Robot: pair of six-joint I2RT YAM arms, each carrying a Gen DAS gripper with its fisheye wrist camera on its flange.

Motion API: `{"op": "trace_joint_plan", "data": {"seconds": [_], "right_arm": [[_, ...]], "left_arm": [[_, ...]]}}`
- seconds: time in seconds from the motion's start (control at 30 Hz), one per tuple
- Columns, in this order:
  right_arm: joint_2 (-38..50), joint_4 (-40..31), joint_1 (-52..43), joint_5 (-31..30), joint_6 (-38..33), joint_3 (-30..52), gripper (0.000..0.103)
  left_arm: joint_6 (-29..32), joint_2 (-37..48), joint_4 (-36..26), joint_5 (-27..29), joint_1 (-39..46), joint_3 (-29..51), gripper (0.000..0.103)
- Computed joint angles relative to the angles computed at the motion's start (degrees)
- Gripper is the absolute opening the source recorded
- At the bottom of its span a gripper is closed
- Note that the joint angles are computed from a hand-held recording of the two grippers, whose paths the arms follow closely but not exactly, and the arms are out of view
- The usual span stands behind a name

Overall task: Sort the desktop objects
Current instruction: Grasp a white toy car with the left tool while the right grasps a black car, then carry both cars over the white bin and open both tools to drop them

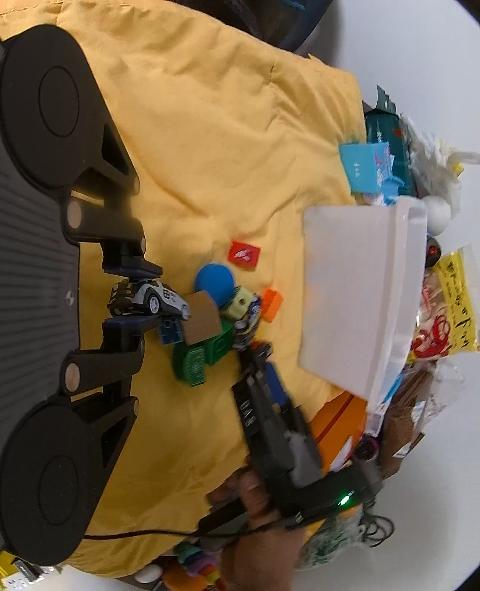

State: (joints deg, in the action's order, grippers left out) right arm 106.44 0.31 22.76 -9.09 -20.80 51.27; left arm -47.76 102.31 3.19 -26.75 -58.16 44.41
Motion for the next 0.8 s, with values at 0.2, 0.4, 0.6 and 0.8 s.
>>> {"op": "trace_joint_plan", "data": {"seconds": [0.2, 0.4, 0.6, 0.8], "right_arm": [[-5.39, -1.85, -4.90, -6.53, 5.50, -3.85, 0.034], [-7.73, -2.86, -6.94, -6.40, 5.08, -8.28, 0.037], [-7.65, -1.34, -6.77, -5.10, 4.61, -9.15, 0.050], [-8.36, -0.98, -6.28, -4.91, 5.53, -9.95, 0.058]], "left_arm": [[1.27, -2.34, 1.47, -0.43, 2.16, -0.62, 0.023], [4.11, 1.47, 1.52, 6.92, 4.46, -0.05, 0.025], [2.54, 3.73, 0.44, 5.18, 4.82, 0.38, 0.040], [3.74, 3.48, 0.59, 5.71, 4.87, -0.54, 0.041]]}}
